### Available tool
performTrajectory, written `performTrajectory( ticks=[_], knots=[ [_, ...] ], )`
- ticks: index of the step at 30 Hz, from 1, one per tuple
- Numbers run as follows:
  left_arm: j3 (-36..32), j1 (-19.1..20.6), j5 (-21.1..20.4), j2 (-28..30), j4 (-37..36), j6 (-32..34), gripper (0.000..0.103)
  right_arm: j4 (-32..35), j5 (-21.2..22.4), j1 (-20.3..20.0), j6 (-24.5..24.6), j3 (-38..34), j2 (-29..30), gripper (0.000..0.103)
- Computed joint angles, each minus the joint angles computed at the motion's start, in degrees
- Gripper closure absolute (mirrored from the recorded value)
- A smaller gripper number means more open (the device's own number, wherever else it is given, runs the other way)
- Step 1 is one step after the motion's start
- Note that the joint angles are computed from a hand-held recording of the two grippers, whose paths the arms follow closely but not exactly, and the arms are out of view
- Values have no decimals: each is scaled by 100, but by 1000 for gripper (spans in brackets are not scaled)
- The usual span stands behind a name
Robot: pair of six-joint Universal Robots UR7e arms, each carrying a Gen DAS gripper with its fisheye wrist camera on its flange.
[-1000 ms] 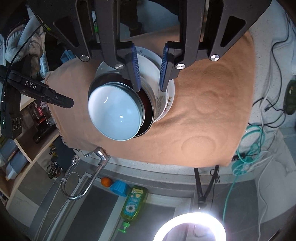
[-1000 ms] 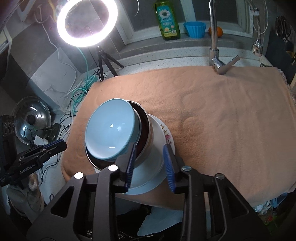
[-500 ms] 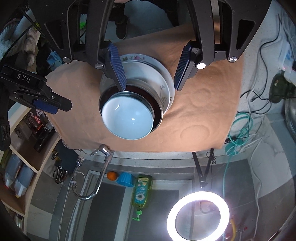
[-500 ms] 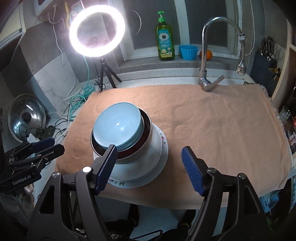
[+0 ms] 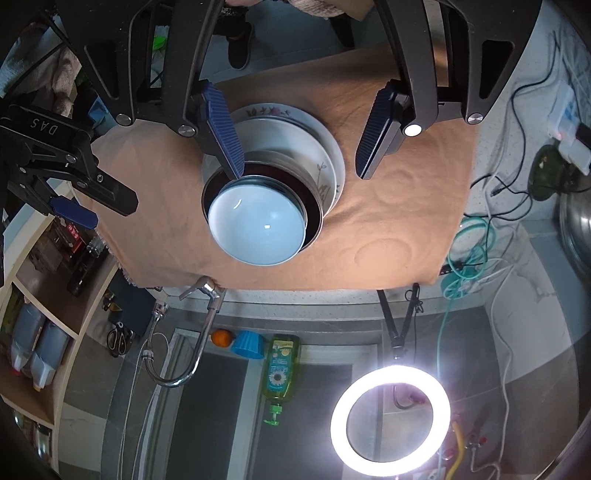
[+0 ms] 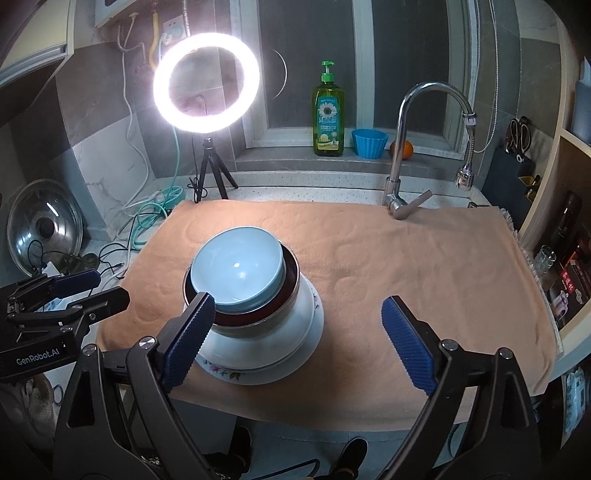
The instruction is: Organize plates and bowls
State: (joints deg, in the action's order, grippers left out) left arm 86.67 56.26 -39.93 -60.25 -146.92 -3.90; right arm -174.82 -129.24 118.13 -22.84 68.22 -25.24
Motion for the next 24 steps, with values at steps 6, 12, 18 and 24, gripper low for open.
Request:
performTrajectory(
  ticks=[6, 12, 18, 24],
  knots=[
    [-27, -1, -19, 18, -6, -12, 40, -46, -1, 1, -38, 9, 4, 9],
    [-47, 0, -13, 34, -68, 0, 40, 13, 23, 17, -107, -108, 48, 9],
    [-77, 9, -23, 40, -25, -4, 40, 66, 25, 10, -92, -172, 82, 9],
    [-131, 16, -10, 74, 71, -58, 40, 107, 25, 8, -92, -196, 98, 9]
  ],
)
